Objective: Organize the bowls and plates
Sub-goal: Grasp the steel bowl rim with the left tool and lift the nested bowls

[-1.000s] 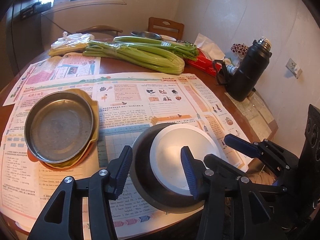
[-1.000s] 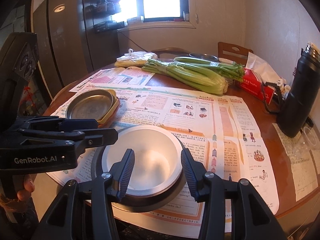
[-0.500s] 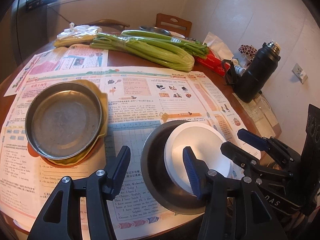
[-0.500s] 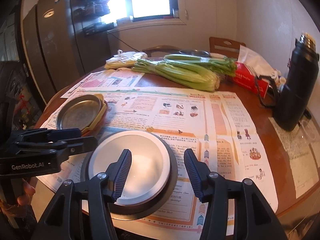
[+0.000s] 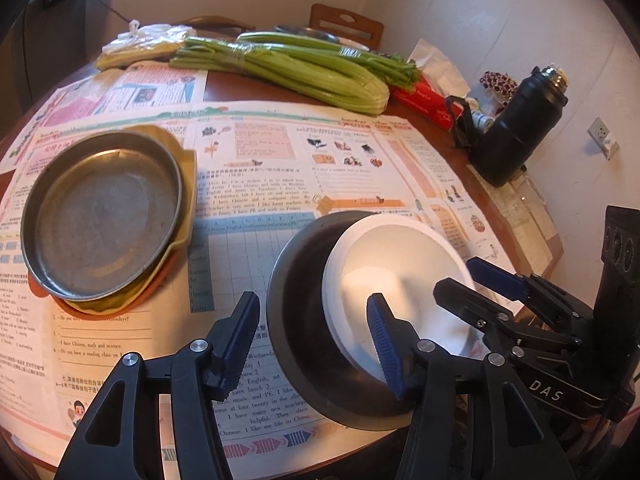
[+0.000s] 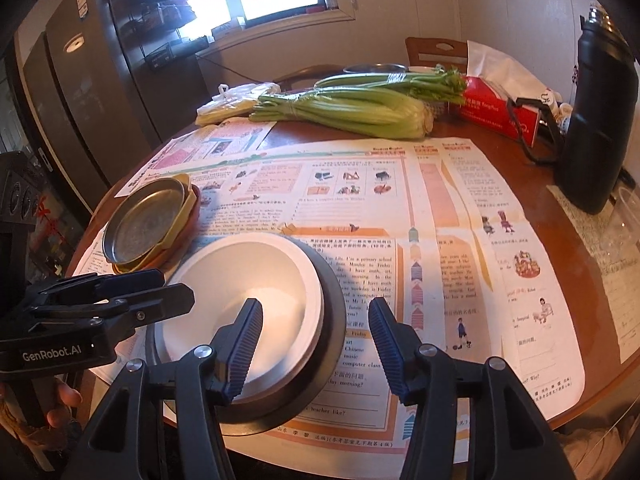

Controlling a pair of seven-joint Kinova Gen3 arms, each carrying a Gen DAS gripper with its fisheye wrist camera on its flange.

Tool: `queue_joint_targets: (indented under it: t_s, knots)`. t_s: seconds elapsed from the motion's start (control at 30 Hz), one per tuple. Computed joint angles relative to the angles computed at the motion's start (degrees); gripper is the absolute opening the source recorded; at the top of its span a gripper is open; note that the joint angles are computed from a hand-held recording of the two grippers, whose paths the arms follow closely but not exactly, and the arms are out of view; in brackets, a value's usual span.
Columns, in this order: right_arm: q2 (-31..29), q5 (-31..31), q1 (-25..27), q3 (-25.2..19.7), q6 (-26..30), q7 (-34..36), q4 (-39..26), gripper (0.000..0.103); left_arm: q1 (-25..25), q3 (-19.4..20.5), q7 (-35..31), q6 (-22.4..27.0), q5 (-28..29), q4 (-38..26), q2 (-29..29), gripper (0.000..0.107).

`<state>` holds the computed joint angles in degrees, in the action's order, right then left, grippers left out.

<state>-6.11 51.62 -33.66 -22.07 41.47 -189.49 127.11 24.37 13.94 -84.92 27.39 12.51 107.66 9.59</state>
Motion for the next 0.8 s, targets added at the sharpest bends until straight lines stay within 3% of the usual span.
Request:
queue_joint_targets:
  t_s: [0.8]
  knots:
    - [1.1,-2.3,1.8,1.7,-8.4,4.0,1.7,0.055,2.0,-0.4,2.9,0.6,-3.3,-1.5,2.4,0.058]
